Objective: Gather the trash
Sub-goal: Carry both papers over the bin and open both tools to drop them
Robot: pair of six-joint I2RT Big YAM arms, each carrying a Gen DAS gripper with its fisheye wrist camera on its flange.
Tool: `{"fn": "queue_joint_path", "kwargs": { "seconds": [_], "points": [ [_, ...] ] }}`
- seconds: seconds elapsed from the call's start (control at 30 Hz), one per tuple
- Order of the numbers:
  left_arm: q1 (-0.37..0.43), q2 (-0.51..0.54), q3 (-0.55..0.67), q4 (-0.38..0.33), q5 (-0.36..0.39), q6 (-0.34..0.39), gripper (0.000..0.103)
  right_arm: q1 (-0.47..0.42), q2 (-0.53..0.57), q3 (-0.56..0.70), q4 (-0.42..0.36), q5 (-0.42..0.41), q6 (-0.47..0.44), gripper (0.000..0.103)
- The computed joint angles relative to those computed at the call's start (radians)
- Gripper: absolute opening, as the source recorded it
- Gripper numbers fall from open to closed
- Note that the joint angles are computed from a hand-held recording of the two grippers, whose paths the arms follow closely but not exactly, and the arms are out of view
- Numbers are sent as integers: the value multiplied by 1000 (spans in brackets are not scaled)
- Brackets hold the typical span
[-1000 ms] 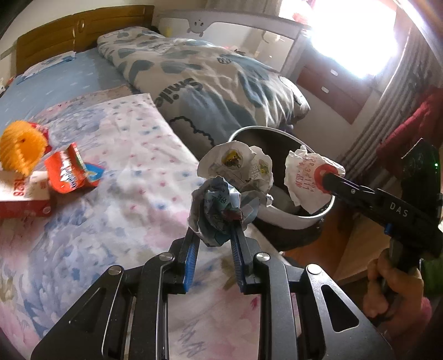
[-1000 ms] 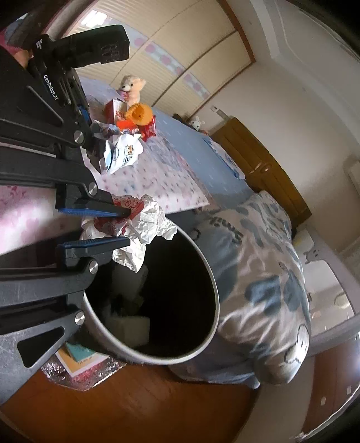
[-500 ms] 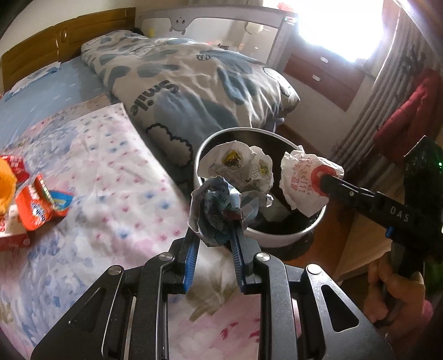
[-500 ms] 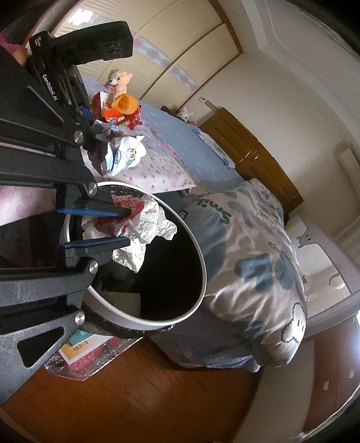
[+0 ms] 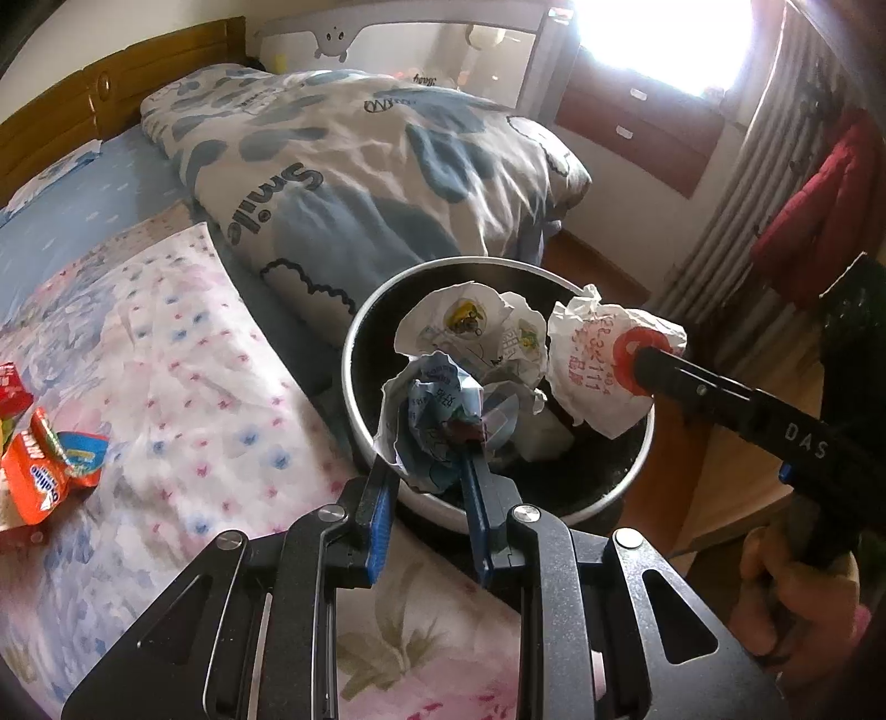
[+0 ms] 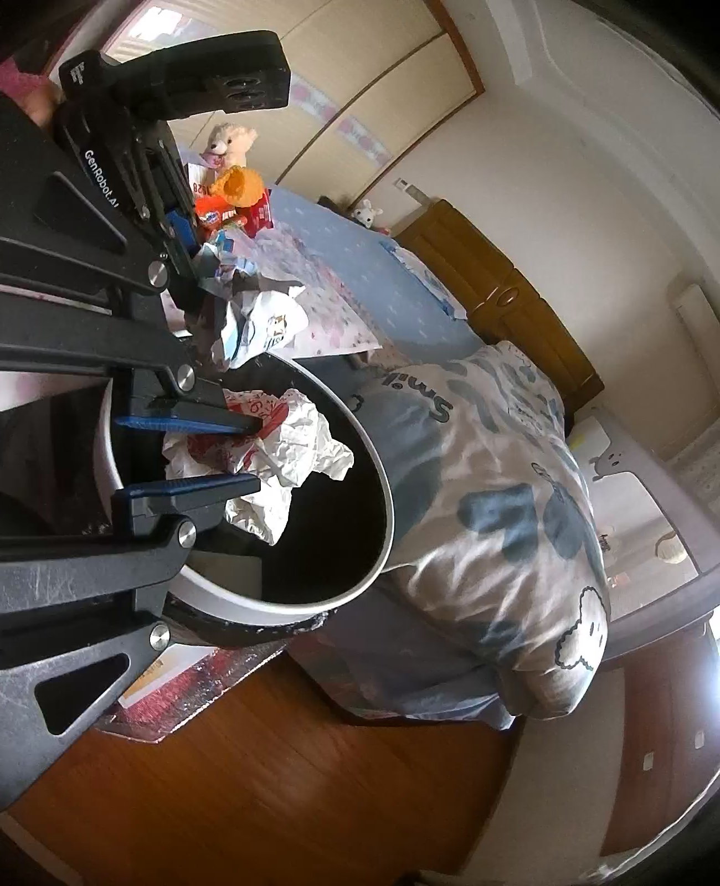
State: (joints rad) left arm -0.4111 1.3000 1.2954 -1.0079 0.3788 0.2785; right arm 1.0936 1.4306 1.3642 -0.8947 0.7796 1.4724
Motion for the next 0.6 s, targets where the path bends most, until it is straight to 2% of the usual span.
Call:
{"fn": "queue_joint_path", "kwargs": {
  "seconds": [0.3,0.4,0.43,0.5,0.57,0.6],
  "points": [
    [-11,35,20,-6,-17,-13,22,-28,0,-4,8,-39,-26,17],
    [-10,37,21,-6,-9,-20,26,-39,3,-4,8,-58,-31,18],
    [-10,39,24,-7,-6,-22,28,-42,1,-9,13,-66,-29,20],
    [-8,36,22,-1,-4,-27,49,-45,0,-14,11,-75,-14,22],
    [-5,24,12,15,1,-30,51,-46,-4,-19,13,-77,-12,26],
    [-4,19,10,15,3,-28,51,-45,-3,-17,7,-73,-7,33]
  ]
}}
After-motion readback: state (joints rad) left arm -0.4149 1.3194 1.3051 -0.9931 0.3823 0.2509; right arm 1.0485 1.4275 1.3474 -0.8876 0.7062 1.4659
